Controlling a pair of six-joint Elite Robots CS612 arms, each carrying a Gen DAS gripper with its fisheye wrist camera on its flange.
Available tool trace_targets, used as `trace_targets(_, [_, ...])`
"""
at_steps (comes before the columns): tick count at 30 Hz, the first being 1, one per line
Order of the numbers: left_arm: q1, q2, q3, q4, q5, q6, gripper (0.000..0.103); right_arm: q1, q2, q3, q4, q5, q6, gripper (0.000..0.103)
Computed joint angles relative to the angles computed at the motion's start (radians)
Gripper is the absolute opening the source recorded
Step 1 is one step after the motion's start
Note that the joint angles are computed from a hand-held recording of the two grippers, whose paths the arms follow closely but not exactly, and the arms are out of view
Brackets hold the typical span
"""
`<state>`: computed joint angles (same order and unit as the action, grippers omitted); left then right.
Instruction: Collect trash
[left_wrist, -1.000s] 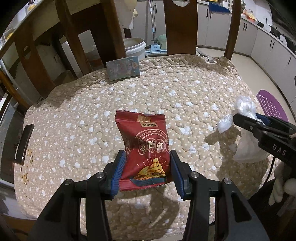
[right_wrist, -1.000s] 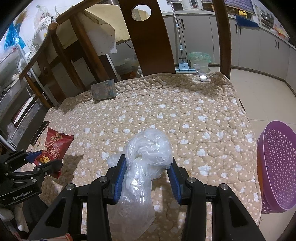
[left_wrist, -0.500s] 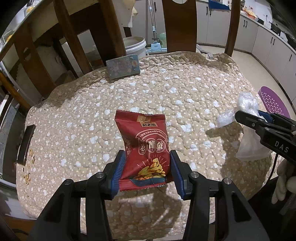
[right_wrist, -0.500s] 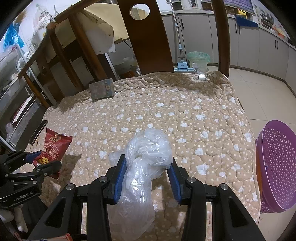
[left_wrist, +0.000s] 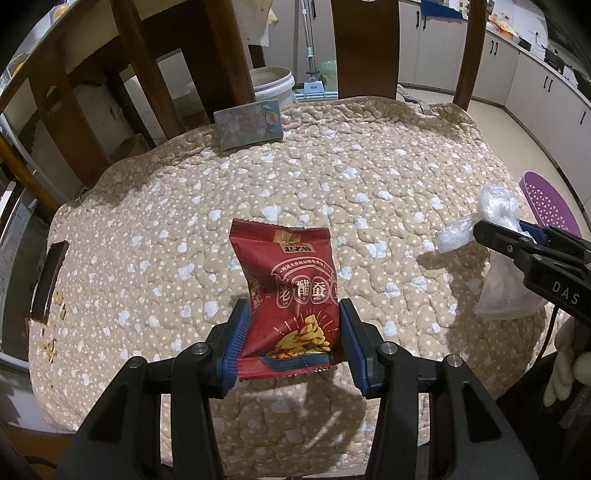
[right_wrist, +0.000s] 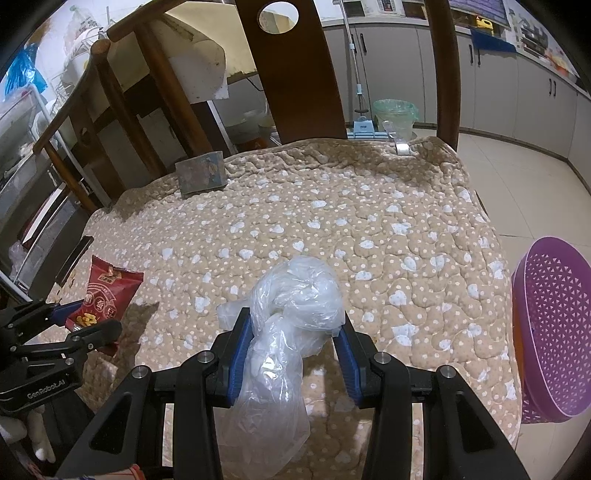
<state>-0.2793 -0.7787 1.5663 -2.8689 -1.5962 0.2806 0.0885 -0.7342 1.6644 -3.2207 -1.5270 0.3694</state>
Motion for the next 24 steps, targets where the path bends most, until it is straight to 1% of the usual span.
trace_targets(17, [-0.001,-0.001,0.001,0.002,-0.008,-0.001,0.047,0.002,0.0,0.0,-0.001,-0.002,0.001,0.047])
trace_targets(21, [0.005,0.006,-0.011,0.026,-0.025,-0.012,0.047,0.002,0.0,-0.002,0.01,0.001,0.002,0.047])
trace_targets(24, [0.015,0.017,-0.032,0.06,-0.05,-0.042,0.047,0.0,0.002,-0.008,0.045,0.01,0.008,0.049])
